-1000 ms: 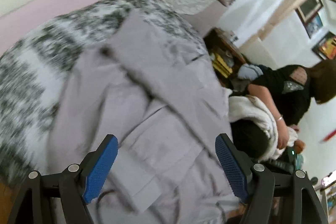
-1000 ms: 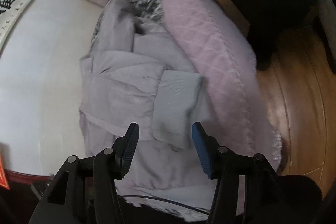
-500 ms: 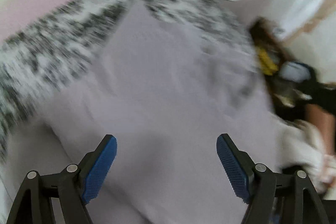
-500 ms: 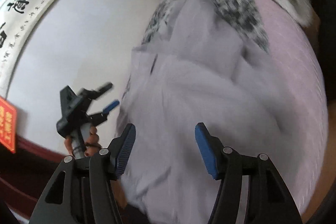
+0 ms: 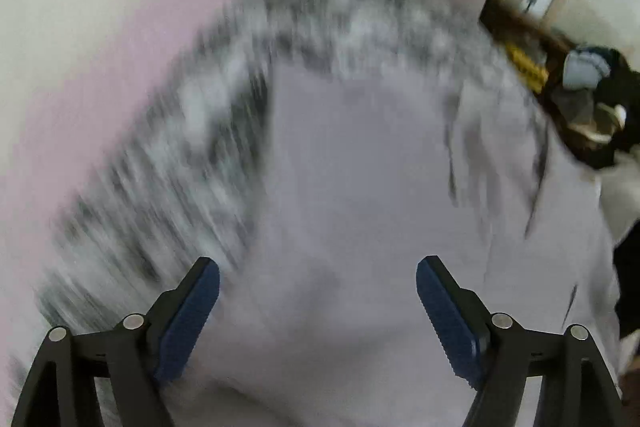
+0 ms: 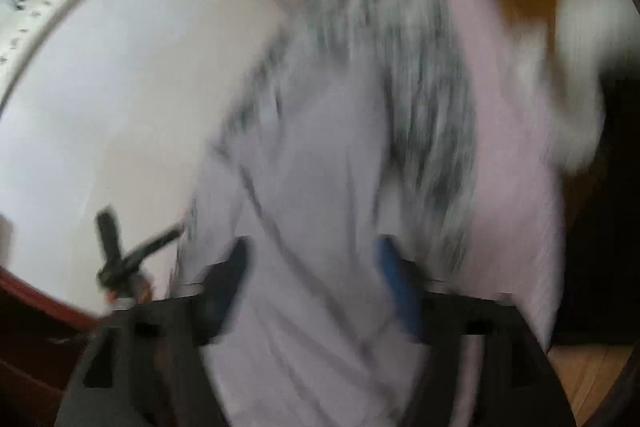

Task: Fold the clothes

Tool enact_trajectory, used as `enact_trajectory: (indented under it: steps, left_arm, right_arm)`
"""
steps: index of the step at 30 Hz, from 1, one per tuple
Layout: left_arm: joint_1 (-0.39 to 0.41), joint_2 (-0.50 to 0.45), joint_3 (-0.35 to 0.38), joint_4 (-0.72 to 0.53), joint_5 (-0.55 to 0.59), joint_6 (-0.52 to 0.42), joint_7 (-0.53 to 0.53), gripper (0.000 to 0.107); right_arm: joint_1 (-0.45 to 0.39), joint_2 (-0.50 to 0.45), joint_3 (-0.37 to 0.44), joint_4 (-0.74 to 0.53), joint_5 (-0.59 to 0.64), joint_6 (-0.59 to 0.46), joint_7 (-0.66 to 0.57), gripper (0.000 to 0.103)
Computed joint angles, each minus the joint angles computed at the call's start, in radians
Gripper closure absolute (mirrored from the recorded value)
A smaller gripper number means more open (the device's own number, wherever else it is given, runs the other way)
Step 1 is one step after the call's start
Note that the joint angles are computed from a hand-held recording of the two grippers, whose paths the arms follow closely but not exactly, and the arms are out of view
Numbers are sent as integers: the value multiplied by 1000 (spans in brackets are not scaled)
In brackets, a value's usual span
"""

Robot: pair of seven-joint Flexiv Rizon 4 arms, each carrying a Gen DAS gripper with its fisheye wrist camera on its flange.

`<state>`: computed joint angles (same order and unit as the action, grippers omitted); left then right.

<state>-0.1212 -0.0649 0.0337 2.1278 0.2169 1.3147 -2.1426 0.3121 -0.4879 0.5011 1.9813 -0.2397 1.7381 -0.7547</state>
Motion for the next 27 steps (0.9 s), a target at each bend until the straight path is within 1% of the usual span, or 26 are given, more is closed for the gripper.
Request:
enact_trajectory:
  steps: [1, 4, 5, 6, 7, 8, 9, 10, 11, 12, 13, 14, 15, 17, 19, 20, 21, 22, 23, 24, 25, 27]
  left_arm:
    - [16, 2, -1, -3, -45, 3, 63, 8]
    - [81, -51, -36, 0, -332, 7, 326, 8]
    - [100, -72, -46, -9, -405, -3, 391, 8]
    - [112, -103, -46, -21, -449, -9, 421, 8]
    - [128, -132, -57, -27, -507, -13, 456, 8]
    - [157, -158, -93, -24, -604, -10, 533, 8]
    - [188, -181, -140, -20, -706, -2, 627, 8]
    - [204, -203, -177, -15, -789, 14, 712, 8]
    - [202, -234, -181, -38, -812, 15, 758, 8]
    - [184, -269, -152, -78, -771, 6, 744, 8]
    - [167, -301, -124, -117, -733, -6, 729, 8]
    - [160, -327, -110, -146, -711, -23, 722, 8]
    - [167, -353, -115, -174, -712, -44, 728, 8]
    - [162, -394, -116, -220, -706, -41, 719, 8]
    - [124, -424, -74, -263, -649, -22, 668, 8]
    - [99, -441, -43, -292, -611, -23, 629, 12]
    - [56, -462, 18, -340, -556, -56, 556, 27]
    - [21, -476, 70, -379, -501, -92, 485, 35]
    - [-1, -484, 101, -408, -461, -123, 432, 51]
    - [-1, -483, 101, -421, -445, -135, 405, 65]
    - [19, -481, 74, -417, -449, -121, 406, 69]
    - [69, -463, 15, -383, -480, -83, 412, 91]
  right_arm:
    - [-17, -13, -1, -42, -16, -40, -7, 0]
    - [-54, -65, -1, -189, -30, -180, -58, 0]
    - [-71, -105, 23, -246, -14, -246, -68, 0]
    - [-81, -145, 41, -306, 5, -316, -76, 0]
    - [-63, -192, 26, -377, 9, -379, -72, 1]
    - [-42, -241, 9, -455, 12, -446, -68, 1]
    - [-35, -283, 11, -516, 21, -502, -84, 1]
    - [-41, -326, 44, -586, 40, -573, -121, 3]
    - [-42, -368, 72, -660, 57, -646, -157, 3]
    - [-43, -400, 93, -707, 74, -681, -196, 5]
    - [-41, -424, 106, -738, 91, -694, -227, 7]
    - [-40, -452, 126, -773, 107, -708, -271, 7]
    - [-32, -478, 138, -814, 110, -739, -317, 7]
    - [3, -507, 114, -875, 111, -776, -343, 7]
    - [31, -532, 90, -926, 121, -795, -358, 10]
    - [26, -547, 108, -956, 147, -823, -379, 13]
    - [21, -563, 127, -988, 174, -853, -401, 28]
    - [17, -579, 144, -1020, 200, -883, -421, 62]
    - [13, -594, 160, -1052, 226, -915, -439, 75]
    - [22, -590, 143, -1054, 229, -921, -445, 81]
    - [31, -573, 123, -1039, 231, -914, -450, 86]
    - [43, -534, 88, -1000, 246, -891, -451, 92]
